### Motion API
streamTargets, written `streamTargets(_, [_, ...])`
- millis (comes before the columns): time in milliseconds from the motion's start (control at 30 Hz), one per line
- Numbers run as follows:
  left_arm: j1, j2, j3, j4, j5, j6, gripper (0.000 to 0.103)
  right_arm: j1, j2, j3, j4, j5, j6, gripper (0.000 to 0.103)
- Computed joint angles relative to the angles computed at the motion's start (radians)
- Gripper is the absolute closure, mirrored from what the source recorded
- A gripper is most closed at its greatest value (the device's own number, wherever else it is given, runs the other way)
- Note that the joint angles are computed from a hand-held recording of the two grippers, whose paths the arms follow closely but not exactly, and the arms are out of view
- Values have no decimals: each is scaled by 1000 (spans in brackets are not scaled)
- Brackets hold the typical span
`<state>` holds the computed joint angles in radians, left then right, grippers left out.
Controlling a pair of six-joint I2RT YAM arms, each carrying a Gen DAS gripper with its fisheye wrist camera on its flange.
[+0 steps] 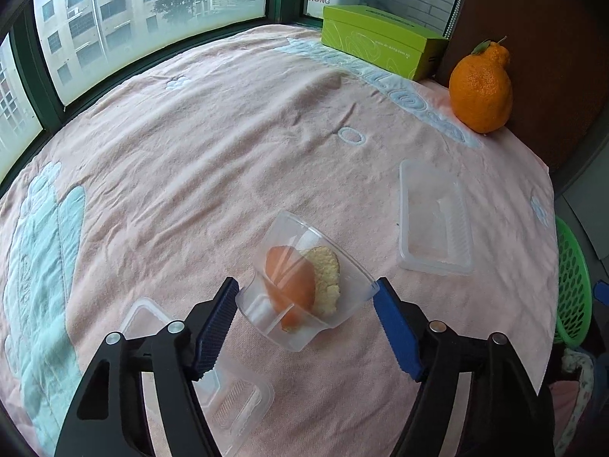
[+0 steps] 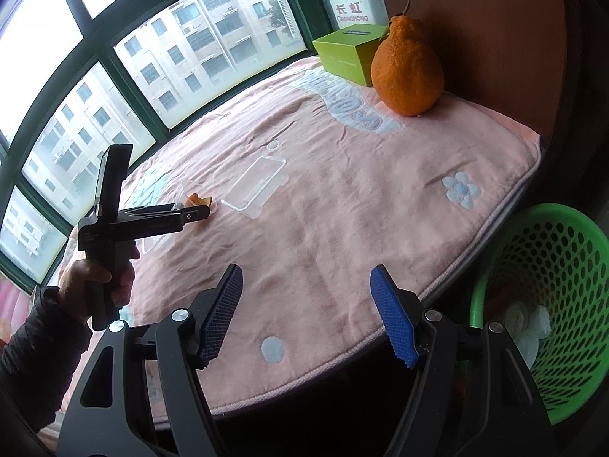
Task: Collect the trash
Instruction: 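Grasp the clear container with orange peel and bread with the left gripper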
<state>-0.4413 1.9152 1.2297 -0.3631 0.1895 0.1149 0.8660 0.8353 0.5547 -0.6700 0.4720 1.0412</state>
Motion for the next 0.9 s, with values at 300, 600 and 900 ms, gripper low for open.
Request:
streamTargets(300, [-62, -78, -40, 5, -132, 75, 34, 17, -40, -19, -18, 17, 30, 33])
streamTargets(600, [-142, -92, 17, -137, -297, 244, 34, 38, -92, -35, -40, 35, 55, 33])
streamTargets(900, [-143, -177, -16, -210, -214, 302, 34, 40, -113, -50, -41, 25, 67, 33])
